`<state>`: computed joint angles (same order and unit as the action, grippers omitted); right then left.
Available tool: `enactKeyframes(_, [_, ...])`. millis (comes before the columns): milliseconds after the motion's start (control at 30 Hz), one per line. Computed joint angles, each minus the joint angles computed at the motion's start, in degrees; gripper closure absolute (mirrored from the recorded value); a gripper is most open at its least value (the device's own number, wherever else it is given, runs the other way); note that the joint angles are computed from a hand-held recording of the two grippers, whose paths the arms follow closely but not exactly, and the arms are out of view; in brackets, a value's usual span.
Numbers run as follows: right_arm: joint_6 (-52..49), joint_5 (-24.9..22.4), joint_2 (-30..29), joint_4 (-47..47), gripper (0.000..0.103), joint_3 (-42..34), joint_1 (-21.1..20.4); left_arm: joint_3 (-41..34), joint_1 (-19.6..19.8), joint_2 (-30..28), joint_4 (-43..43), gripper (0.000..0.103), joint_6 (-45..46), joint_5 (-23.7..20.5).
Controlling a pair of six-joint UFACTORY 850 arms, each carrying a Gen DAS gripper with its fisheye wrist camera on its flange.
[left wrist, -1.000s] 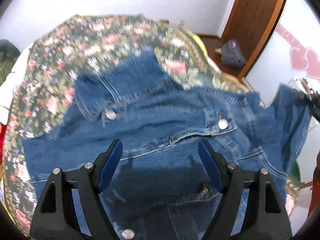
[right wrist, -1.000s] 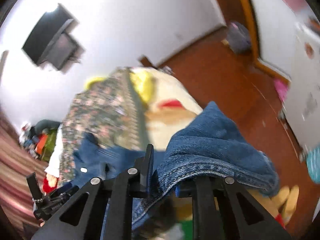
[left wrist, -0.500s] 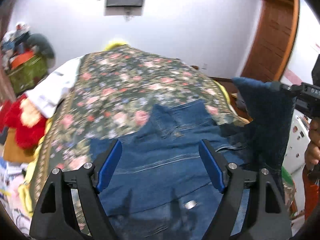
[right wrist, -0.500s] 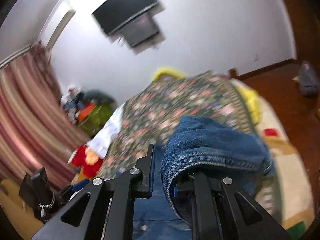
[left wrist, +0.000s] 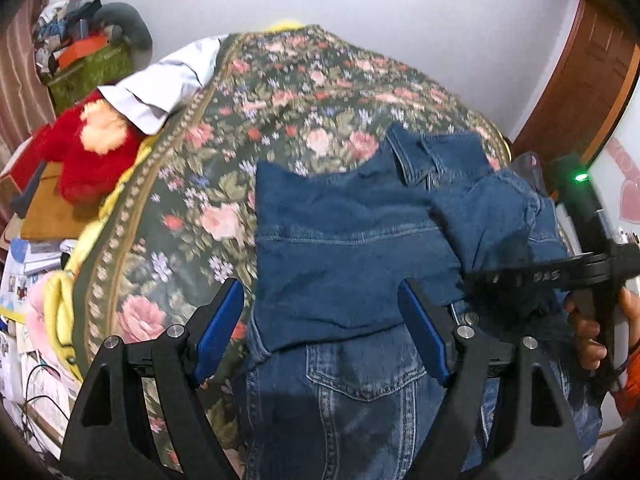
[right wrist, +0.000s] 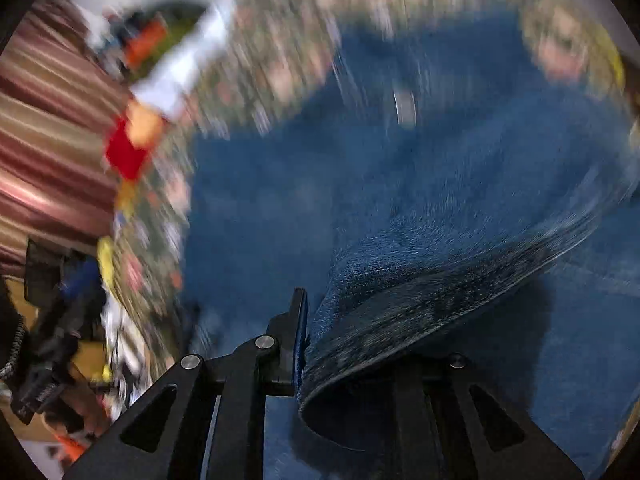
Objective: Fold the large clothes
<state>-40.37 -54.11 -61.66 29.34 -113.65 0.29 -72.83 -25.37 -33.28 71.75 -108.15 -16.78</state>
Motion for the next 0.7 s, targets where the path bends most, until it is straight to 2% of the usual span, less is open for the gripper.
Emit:
enactKeyframes(67, [-2.0,-2.9,-1.0,2.9,0.091,-1.4,-1.3,-1.3,-0.5,-1.0,-2.8,0.024,3.1,-0.3])
enactKeyframes(167, [1.0,-9.1,-3.0,2.1,0.091,-5.3,-2.4,-3.3,-1.2,-2.2,-5.1,0.024,6.7,-0.2])
enactKeyframes(300, [-2.0,-11.1,-0.3,3.6,0.091,-2.5,-4.2,-6.6,-2.3,-3.6,-9.0,0.024,12.8,-1.3])
enactKeyframes(400, [-8.7,-8.4,5.0,6.8,0.091,4.6,-5.9,-9.5,-3.2,-4.7,-11.5,0.024,17.2,-2.5])
enactKeyframes(500, [-12.7,-7.7,7.8,8.6,0.091,7.7,-7.4,-13.8,-3.9,-6.8,-16.4,0.024,23.8,-3.6])
enactKeyframes(700, [-21.6,4.5,14.3,13.6,0.091,12.7,-11.8,-25.5,-5.2,-12.8,-28.7,0.024,40.4,-5.5])
